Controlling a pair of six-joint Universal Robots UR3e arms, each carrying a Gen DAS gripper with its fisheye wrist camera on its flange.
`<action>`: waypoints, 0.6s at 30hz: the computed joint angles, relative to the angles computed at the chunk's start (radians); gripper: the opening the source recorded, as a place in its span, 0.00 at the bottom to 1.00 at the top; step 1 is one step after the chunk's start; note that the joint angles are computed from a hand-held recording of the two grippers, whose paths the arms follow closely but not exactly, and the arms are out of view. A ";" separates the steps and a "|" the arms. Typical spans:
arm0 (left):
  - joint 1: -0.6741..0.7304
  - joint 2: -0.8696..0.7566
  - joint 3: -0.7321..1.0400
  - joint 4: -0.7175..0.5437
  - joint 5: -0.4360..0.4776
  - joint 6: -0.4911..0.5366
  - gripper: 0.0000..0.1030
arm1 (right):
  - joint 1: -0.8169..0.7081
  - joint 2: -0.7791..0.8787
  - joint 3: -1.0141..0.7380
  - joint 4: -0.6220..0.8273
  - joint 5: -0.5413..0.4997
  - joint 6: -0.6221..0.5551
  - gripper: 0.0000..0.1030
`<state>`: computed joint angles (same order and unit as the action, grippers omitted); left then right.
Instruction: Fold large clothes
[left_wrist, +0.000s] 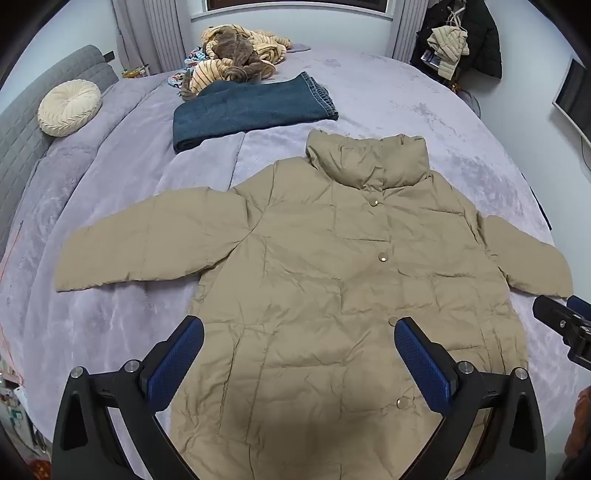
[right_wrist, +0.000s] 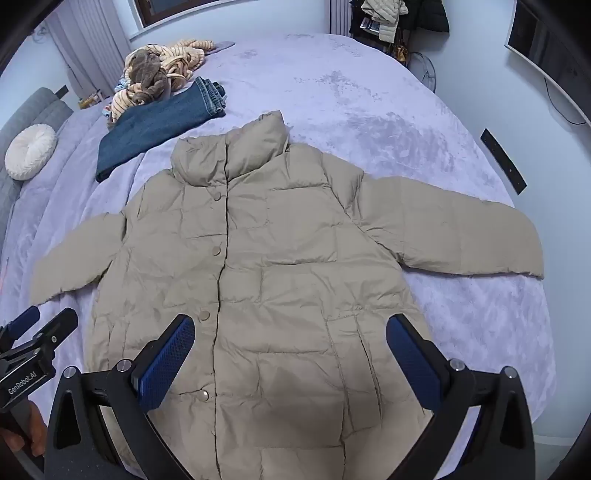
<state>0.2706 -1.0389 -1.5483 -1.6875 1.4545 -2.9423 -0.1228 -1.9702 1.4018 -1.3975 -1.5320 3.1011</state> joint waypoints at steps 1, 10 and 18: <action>0.014 0.001 0.003 -0.015 -0.014 0.025 1.00 | -0.001 -0.002 0.005 -0.004 0.002 -0.001 1.00; -0.042 -0.014 0.057 -0.037 0.052 -0.036 1.00 | 0.053 0.006 -0.011 -0.037 -0.041 0.027 1.00; -0.058 -0.013 0.062 -0.025 0.072 -0.044 1.00 | 0.082 0.003 -0.011 -0.057 -0.074 0.041 1.00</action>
<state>0.2130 -1.0518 -1.4867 -1.7121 1.5260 -2.9862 -0.0404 -1.9667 1.3913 -1.4544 -1.6059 3.1422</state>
